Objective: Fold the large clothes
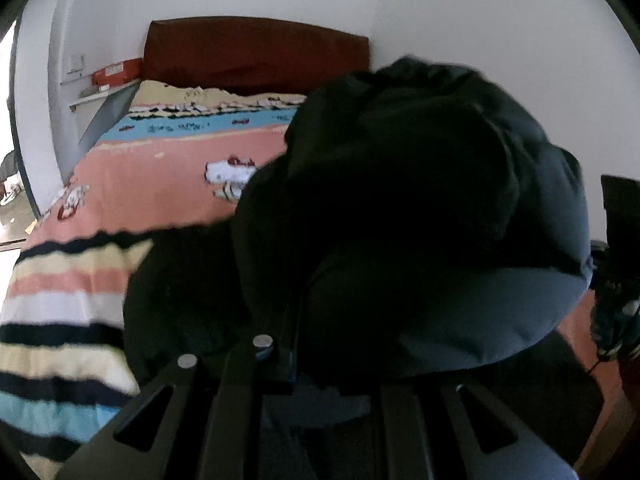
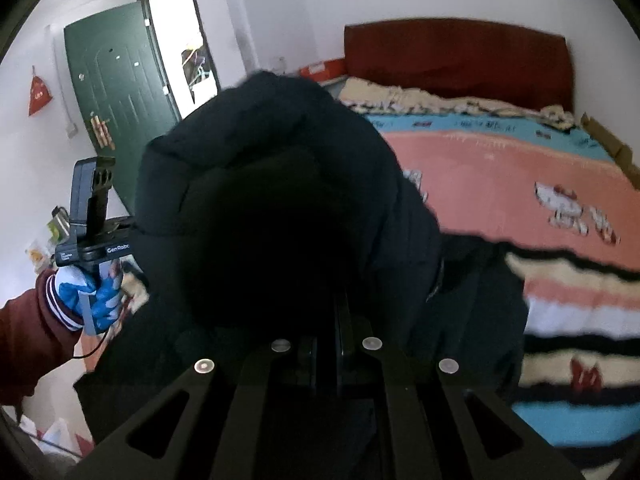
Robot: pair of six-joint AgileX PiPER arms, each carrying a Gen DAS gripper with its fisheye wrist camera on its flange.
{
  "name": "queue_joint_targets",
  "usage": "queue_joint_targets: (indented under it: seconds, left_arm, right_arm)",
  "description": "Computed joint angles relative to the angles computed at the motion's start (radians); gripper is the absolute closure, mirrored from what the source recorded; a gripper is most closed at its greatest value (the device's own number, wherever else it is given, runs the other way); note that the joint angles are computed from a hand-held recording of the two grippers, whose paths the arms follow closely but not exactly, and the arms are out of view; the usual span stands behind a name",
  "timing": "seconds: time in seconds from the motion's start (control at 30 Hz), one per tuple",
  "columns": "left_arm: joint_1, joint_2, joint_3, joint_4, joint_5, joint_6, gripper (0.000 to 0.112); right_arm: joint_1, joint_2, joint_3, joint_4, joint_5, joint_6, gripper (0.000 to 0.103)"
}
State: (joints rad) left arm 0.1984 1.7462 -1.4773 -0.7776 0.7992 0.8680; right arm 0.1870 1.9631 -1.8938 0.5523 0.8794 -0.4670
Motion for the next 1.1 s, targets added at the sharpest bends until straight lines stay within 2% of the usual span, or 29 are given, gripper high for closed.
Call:
queue_joint_targets:
  seconds: [0.17, 0.37, 0.5, 0.7, 0.93, 0.97, 1.03, 1.07, 1.1]
  left_arm:
    - [-0.032, -0.059, 0.215, -0.042, -0.124, 0.095, 0.102]
    - [-0.077, -0.026, 0.271, -0.067, -0.232, 0.14, 0.1]
    - [-0.101, -0.021, 0.259, 0.005, -0.257, 0.07, 0.099]
    - [-0.152, -0.067, 0.278, 0.194, -0.31, -0.101, 0.096]
    - [-0.198, -0.136, 0.357, 0.361, -0.39, -0.242, 0.08]
    - [-0.191, -0.143, 0.363, 0.34, -0.386, -0.223, 0.075]
    - [-0.166, -0.171, 0.385, 0.26, -0.365, -0.158, 0.07]
    - [-0.15, -0.18, 0.39, 0.22, -0.346, -0.126, 0.07]
    - [-0.132, -0.193, 0.399, 0.193, -0.325, -0.104, 0.07]
  right_arm:
    - [0.0, -0.05, 0.192, 0.01, -0.068, -0.047, 0.096]
    - [-0.001, 0.005, 0.268, -0.004, -0.151, -0.071, 0.095]
    - [-0.005, 0.03, 0.252, -0.004, -0.166, -0.054, 0.095]
    - [0.026, 0.017, 0.225, -0.128, -0.169, 0.029, 0.091]
    - [0.054, -0.036, 0.295, -0.233, -0.228, 0.096, 0.082]
    - [0.058, -0.046, 0.306, -0.247, -0.235, 0.106, 0.078]
    - [0.067, -0.08, 0.35, -0.273, -0.254, 0.122, 0.062]
    - [0.07, -0.094, 0.366, -0.288, -0.261, 0.131, 0.046]
    - [0.07, -0.109, 0.383, -0.288, -0.265, 0.129, 0.042]
